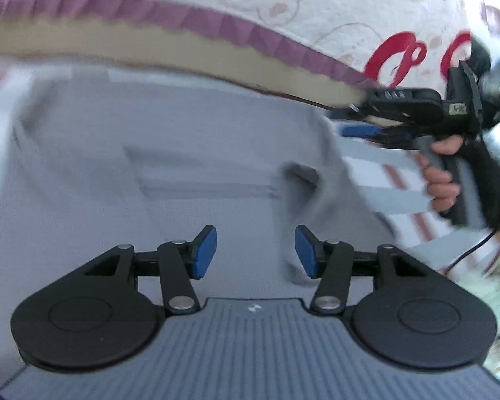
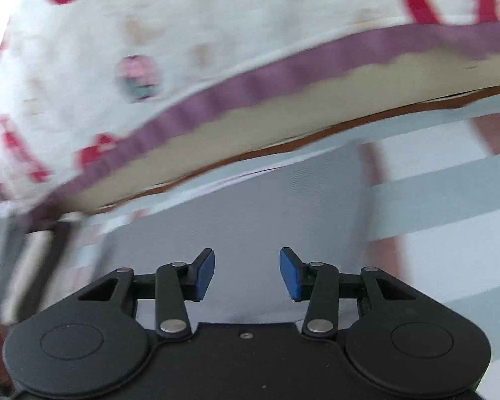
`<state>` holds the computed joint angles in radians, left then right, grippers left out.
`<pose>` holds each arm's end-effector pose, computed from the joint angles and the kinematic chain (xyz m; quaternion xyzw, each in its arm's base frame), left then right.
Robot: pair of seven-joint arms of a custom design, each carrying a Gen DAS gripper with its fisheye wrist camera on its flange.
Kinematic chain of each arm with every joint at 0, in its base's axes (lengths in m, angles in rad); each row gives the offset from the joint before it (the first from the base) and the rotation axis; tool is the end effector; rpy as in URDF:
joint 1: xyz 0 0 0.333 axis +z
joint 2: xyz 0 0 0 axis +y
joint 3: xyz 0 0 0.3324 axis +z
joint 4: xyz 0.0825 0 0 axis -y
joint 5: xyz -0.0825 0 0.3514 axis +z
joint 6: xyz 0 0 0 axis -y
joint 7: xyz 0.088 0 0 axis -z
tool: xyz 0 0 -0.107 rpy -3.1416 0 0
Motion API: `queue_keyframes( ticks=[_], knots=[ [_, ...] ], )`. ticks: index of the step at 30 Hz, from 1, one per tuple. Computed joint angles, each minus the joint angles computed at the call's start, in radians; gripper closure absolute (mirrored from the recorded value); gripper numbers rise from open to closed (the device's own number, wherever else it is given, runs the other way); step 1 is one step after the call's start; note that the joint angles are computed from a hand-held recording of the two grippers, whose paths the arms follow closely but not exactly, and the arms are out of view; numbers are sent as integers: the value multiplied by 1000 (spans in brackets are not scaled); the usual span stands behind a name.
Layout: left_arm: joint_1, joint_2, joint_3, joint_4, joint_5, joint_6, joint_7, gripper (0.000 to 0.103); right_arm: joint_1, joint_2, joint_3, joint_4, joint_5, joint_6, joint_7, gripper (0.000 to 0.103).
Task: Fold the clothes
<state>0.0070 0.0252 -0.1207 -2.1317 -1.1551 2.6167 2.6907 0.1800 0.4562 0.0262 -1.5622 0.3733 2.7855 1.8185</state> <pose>0.5470 -0.0413 0.4696 -0.5291 0.7368 -0.4135 0.0783 0.6983 0.1253 0.4985 -0.5289 0.7541 -0.0844 0.3802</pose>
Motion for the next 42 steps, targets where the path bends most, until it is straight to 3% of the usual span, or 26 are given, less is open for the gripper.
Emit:
queue_keyframes(
  ticks=[2, 4, 7, 8, 9, 11, 15, 17, 20, 23, 26, 28, 33, 34, 36, 40, 42],
  knots=[
    [20, 50, 16, 64, 43, 31, -22, 52, 24, 22, -55, 42, -54, -67, 79, 63],
    [53, 109, 29, 135, 113, 60, -130, 52, 31, 41, -79, 77, -100, -120, 123, 68],
    [31, 159, 95, 163, 422, 207, -477, 54, 36, 55, -92, 109, -165, -183, 146, 68],
    [47, 166, 94, 168, 448, 222, -530, 54, 37, 48, -93, 102, -181, -200, 150, 68],
    [99, 173, 58, 181, 404, 208, -520, 54, 34, 50, -91, 108, -190, -223, 153, 68],
    [140, 190, 36, 200, 319, 186, -483, 54, 34, 63, -92, 129, -214, -264, 162, 68],
    [213, 212, -31, 208, 252, 205, -428, 54, 57, 93, -110, 182, -307, -336, 155, 83],
    [238, 214, -54, 207, 247, 197, -425, 54, 94, 118, -136, 234, -418, -389, 116, 83],
    [254, 213, -73, 204, 241, 197, -409, 54, 154, 126, -174, 248, -572, -399, 91, 81],
    [263, 215, -89, 206, 225, 206, -389, 53, 139, 118, -146, 230, -554, -349, 93, 81],
    [276, 213, -96, 214, 186, 183, -358, 54, 101, 156, -104, 315, -467, -461, 62, 91],
    [276, 215, -92, 219, 169, 172, -351, 54, 116, 181, -126, 371, -474, -543, 105, 91],
    [280, 221, -85, 227, 127, 168, -316, 54, 119, 217, -123, 441, -473, -619, 151, 78],
    [283, 224, -85, 230, 113, 166, -308, 54, 121, 222, -122, 447, -482, -614, 139, 78],
    [288, 230, -84, 237, 87, 161, -291, 54, 127, 228, -124, 448, -507, -586, 103, 100],
    [300, 237, -85, 256, 25, 148, -224, 54, 86, 176, -92, 349, -430, -359, 98, 100],
    [312, 252, -86, 291, -13, 103, -185, 55, 55, 174, -66, 344, -360, -276, 79, 100]
  ],
)
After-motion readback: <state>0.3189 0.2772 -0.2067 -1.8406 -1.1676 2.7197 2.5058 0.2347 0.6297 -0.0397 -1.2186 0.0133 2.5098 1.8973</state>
